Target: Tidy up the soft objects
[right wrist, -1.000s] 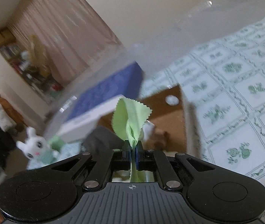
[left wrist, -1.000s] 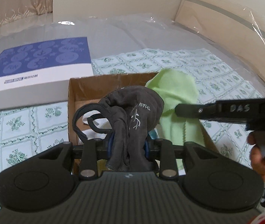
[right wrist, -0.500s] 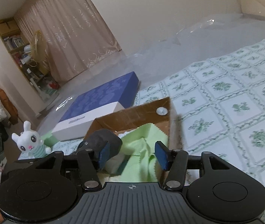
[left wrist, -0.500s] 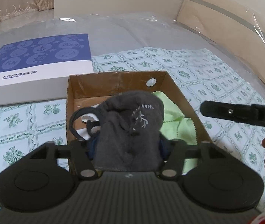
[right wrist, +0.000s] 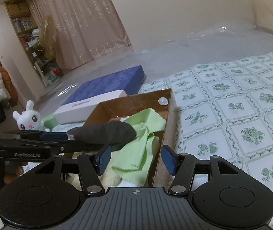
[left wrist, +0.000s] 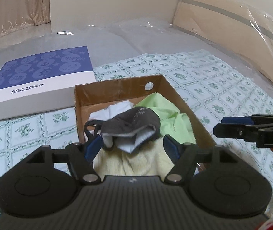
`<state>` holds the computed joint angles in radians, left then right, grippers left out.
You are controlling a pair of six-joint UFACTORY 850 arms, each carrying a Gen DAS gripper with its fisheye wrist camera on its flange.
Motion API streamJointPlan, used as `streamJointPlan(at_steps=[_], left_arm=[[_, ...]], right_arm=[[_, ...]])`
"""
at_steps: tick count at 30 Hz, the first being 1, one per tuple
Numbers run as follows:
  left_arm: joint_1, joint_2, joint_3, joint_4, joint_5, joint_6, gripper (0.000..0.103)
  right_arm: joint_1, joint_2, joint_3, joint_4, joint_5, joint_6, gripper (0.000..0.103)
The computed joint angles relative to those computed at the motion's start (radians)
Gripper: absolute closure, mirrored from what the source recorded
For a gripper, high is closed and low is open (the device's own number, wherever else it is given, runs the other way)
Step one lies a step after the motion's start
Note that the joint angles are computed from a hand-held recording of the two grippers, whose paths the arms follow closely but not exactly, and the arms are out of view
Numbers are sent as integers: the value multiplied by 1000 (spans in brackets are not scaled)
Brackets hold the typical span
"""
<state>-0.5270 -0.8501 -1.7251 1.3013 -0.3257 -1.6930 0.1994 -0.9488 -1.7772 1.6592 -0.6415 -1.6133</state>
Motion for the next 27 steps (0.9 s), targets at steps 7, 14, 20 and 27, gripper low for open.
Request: streamJointPlan(at_steps=[7, 14, 20, 27], left_arm=[[-25, 97, 128, 107, 4, -125, 35], [-68, 233, 296, 238, -34, -293, 34], [-125, 344, 426, 236, -107, -323, 34], [-211, 446, 551, 223, -221, -316, 34]], right_arm=[[-11, 99, 137, 66, -17, -79, 44], [-33, 231, 324, 175, -43, -186, 43], [-46, 365, 525, 316, -47, -305, 42], [-23, 531, 746, 484, -8, -457, 41]])
